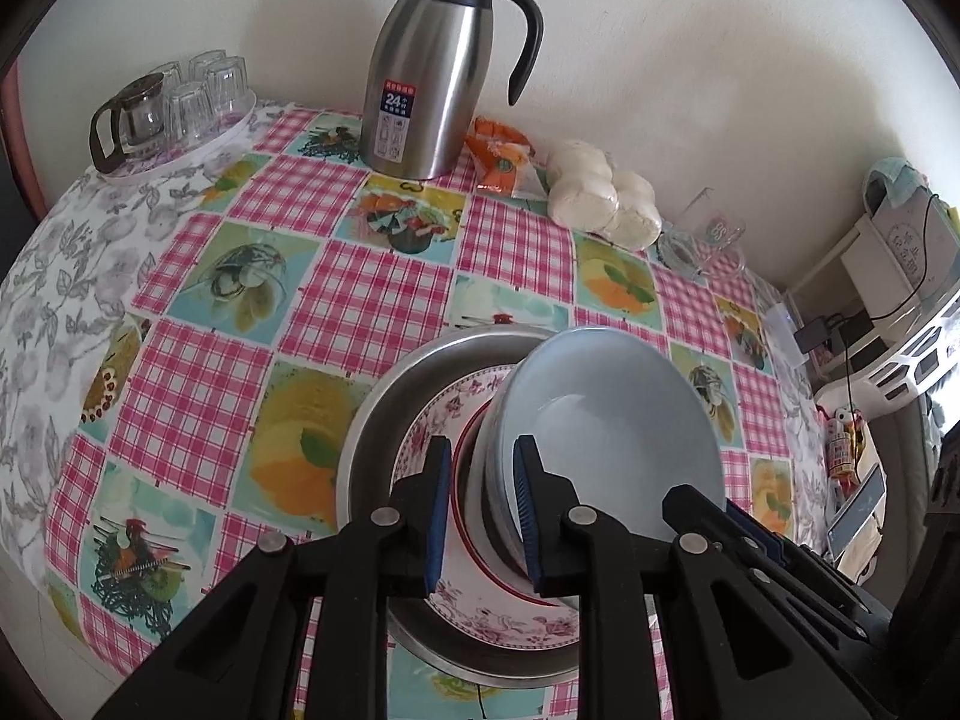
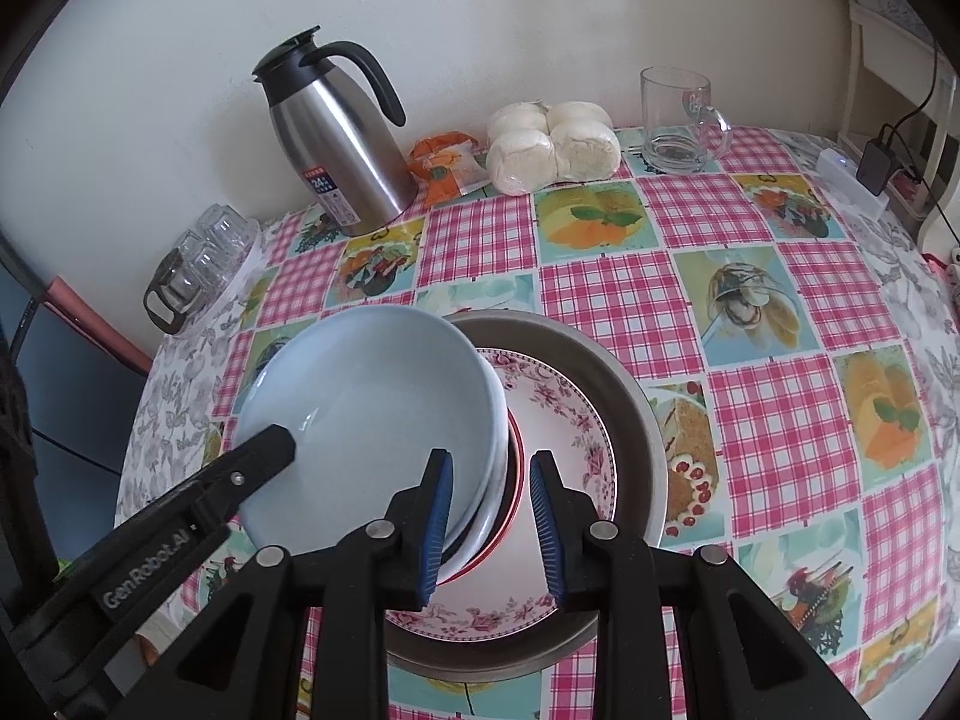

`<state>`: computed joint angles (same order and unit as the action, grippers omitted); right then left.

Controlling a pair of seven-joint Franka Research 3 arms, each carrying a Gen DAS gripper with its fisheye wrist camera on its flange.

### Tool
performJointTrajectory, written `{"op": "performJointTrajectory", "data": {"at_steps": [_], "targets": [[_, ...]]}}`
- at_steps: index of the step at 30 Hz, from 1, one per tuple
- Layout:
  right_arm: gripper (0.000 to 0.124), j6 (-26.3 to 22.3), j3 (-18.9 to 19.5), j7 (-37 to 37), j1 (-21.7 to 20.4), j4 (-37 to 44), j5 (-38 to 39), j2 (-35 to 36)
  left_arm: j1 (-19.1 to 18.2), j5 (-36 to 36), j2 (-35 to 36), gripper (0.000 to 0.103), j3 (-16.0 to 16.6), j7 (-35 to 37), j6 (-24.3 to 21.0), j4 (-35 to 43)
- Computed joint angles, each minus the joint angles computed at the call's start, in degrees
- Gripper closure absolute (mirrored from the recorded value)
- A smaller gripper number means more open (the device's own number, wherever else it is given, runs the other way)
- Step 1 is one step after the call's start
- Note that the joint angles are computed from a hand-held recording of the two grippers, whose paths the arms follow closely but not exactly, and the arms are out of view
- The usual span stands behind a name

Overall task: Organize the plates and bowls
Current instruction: 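Lower the pale round bowl into the stacked bowls with the right gripper, then open the right gripper and withdraw it from the pale round bowl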

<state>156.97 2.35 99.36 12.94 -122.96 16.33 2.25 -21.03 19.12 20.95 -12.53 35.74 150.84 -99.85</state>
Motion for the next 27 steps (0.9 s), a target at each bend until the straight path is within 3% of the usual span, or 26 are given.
{"op": "performJointTrajectory", "data": {"at_steps": [6, 9, 10, 12, 14, 16, 22, 27], "targets": [[0.095, 0.7, 0.1, -0.8, 0.1, -0.8, 0.3, -0.7, 0.0, 0.5, -1.4, 0.081, 0.1, -0.7, 1.0, -1.6], [0.094, 1.6, 0.2, -1.4, 0.1, -1.7, 0.7, -1.5, -0.3, 1.4, -2.7, 0.064, 0.5, -2.1, 1.6, -3.0], [0.085, 1.9, 0.2, -1.5, 0.1, -2.0, 0.8, -1.7, -0.5, 2.2, -3.3, 0.053, 0.7, -3.0, 2.0, -3.7], [0.064, 2.8, 0.1, -1.3, 0.1, -3.1, 1.1, -2.5, -1.1, 4.6, -5.0, 0.043, 1.6, -6.0, 2.8, -5.6], [0.063, 4.1, 0.2, -0.7, 0.1, -4.3, 0.3, -3.5, -1.4, 6.6, -6.2, 0.029, 2.0, -8.8, 2.4, -6.8], [0.052, 5.4, 0.3, -0.4, 0.0, -5.6, 0.3, -4.5, -1.7, 9.4, -7.4, 0.023, 2.4, -11.9, 1.2, -8.0], [0.036, 9.0, 0.3, -3.3, 0.5, -10.3, 2.6, -7.5, -1.5, 17.5, -10.9, 0.014, 2.1, -20.9, -1.2, -12.5], [0.025, 10.9, 0.8, -3.8, 0.4, -14.6, 2.1, -9.5, -0.4, 18.2, -12.4, 0.008, 0.5, -22.7, -1.9, -15.6]]}}
